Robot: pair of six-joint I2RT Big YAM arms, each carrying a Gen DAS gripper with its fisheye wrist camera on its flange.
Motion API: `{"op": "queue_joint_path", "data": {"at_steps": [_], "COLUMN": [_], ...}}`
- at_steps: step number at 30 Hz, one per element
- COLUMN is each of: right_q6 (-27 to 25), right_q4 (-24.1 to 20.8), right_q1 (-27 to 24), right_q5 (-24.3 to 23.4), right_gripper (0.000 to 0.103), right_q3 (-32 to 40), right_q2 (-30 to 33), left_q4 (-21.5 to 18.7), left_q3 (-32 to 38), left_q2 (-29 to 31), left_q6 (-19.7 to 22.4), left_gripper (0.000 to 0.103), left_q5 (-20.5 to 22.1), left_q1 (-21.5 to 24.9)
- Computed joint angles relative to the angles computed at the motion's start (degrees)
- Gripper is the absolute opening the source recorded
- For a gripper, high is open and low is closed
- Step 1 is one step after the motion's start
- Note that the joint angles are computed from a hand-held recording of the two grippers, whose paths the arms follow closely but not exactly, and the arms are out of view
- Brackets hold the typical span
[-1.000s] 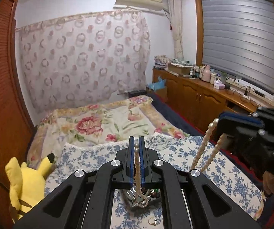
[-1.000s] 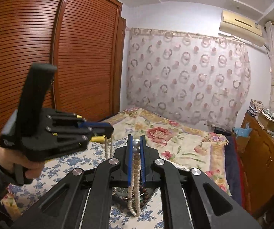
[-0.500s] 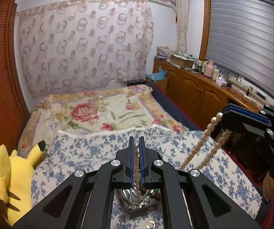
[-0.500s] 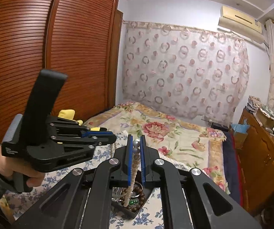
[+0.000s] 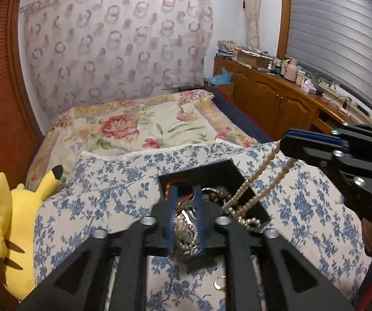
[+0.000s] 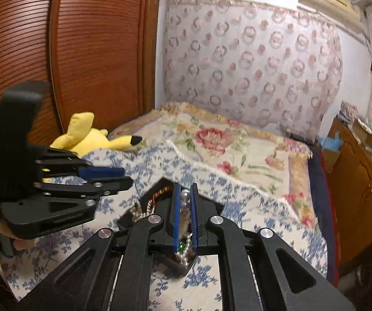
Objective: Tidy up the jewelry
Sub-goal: 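Lower the pearl necklace into the black box with both tools and release, then grasp the gold flower earring with the left tool while the right tool reaches the gold ring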
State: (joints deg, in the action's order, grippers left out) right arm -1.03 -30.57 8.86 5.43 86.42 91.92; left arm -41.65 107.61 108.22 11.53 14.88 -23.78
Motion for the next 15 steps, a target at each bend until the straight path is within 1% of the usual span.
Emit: {"op": "queue_joint_path", "data": {"at_steps": [1,4,10,15], "right_q6": [0.17,1.35,3.37,3.87], "right_q4": [0.04,0.90,2.74,4.19], "right_q1": [0.06,-0.17,-0.50,0.67], "right_q5": [0.11,-0.42,-2.66,-4.48], "right_gripper": [0.009,0.009,0.009,0.009], "right_q3": [-0.29,-1.33,-5.79,-11.15], "right_q2": [0.14,0.08,-2.46,-4.76], "left_q4": [1.34,3.81,7.43,8.90], "left_q3": [-2.03,-6.42,-13.97,-19.02], "left_q2": [-0.96,-3.09,-6.83,-8.87], "left_q6": [0.16,1.02,1.48,1.57], "left_gripper": [0.027,0.030,0.045,0.047], "left_q5": [-0.09,-0.52,0.73,1.99], "left_q1": [0.20,0.70,2.17,3.20]}}
